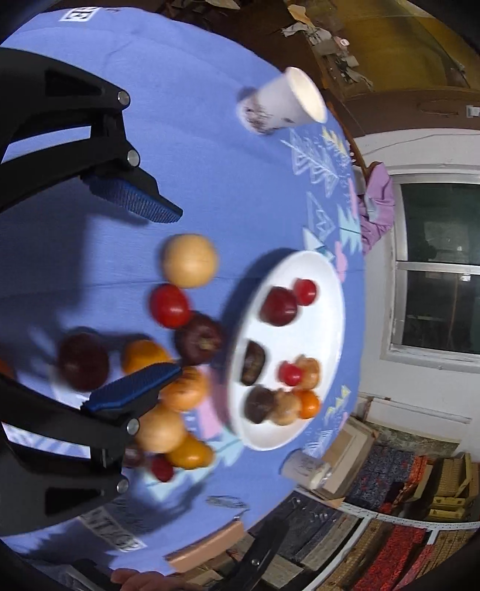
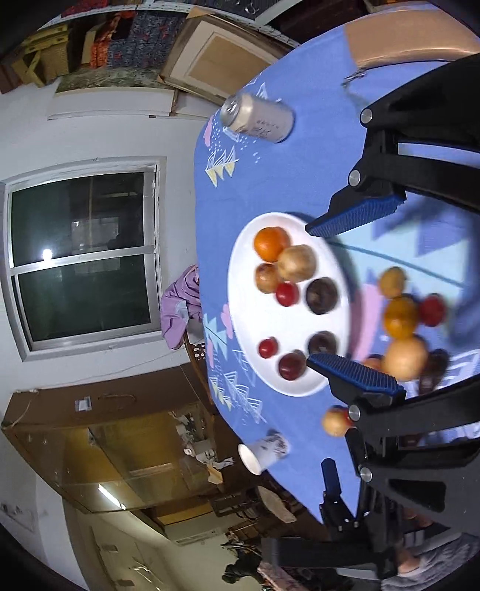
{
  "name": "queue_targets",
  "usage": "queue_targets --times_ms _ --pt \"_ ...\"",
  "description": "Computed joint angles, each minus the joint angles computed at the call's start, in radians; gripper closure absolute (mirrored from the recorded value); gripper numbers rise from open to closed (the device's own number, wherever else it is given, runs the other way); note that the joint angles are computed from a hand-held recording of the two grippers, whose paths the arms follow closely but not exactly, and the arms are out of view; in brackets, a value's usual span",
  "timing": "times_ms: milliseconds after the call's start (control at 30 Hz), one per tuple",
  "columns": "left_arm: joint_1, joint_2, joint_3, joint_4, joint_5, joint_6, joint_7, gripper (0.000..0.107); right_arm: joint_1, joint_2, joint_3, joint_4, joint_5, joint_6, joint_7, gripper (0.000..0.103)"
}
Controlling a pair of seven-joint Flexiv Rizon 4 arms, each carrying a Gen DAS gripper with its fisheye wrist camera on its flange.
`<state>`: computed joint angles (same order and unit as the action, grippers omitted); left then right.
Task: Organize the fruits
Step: 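Grasp a dark red plum with the left tool while the right tool grasps a dark brown oval fruit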
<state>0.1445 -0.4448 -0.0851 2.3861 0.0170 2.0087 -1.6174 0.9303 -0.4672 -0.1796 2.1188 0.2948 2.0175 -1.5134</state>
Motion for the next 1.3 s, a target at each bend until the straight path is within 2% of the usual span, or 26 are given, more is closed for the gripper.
queue_targets --times_ms 100,167,233,400,500,567,633,767,833,967,1067,1233,1300 --pt "-0.023 -0.008 0.023 0.043 0.012 0.047 0.011 0.030 0.078 -0.004 -0.046 0.059 0.074 0.052 -0.051 0.033" --pt "0.002 -0.009 -0.002 0.053 0.051 0.073 0.005 0.031 0.058 -0.004 -0.019 0.071 0.076 0.049 -0.062 0.033" --pt "-0.016 -0.014 0.006 0.053 0.056 0.087 0.016 0.031 0.059 -0.005 -0.017 0.070 0.084 0.037 -0.067 0.033" --pt "0.025 -0.022 -0.048 0.041 0.123 0.059 0.031 0.031 0.043 0.003 0.000 0.076 0.078 0.029 -0.064 0.033" --pt "-0.012 -0.033 -0.030 0.029 0.107 0.041 0.061 0.031 0.014 0.006 0.029 0.078 0.061 0.038 -0.055 0.033" --pt "-0.023 -0.043 -0.029 0.020 0.094 0.018 0.076 0.043 0.011 0.008 0.036 0.082 0.059 0.044 -0.057 0.033" --pt "0.008 -0.052 -0.060 0.012 0.100 -0.013 0.079 0.052 0.011 0.010 0.038 0.083 0.060 0.044 -0.062 0.033" --pt "0.031 -0.065 -0.081 0.005 0.096 -0.012 0.078 0.053 -0.006 0.014 0.057 0.085 0.047 0.035 -0.057 0.033" --pt "0.013 -0.069 -0.065 0.002 0.086 -0.004 0.084 0.055 -0.003 0.013 0.057 0.085 0.045 0.034 -0.057 0.033" --pt "0.052 -0.065 -0.102 0.003 0.106 -0.023 0.091 0.070 -0.028 0.013 0.087 0.090 0.011 0.030 -0.053 0.033" --pt "0.032 -0.048 -0.073 0.019 0.087 -0.003 0.083 0.070 -0.075 0.008 0.146 0.100 -0.056 0.029 -0.049 0.033" --pt "0.060 -0.023 -0.057 0.043 0.078 0.039 0.028 0.070 -0.025 -0.009 0.134 0.110 -0.084 0.024 -0.096 0.034" --pt "0.061 -0.017 -0.048 0.043 0.073 0.034 0.014 0.070 0.003 -0.015 0.115 0.106 -0.083 0.001 -0.106 0.042"
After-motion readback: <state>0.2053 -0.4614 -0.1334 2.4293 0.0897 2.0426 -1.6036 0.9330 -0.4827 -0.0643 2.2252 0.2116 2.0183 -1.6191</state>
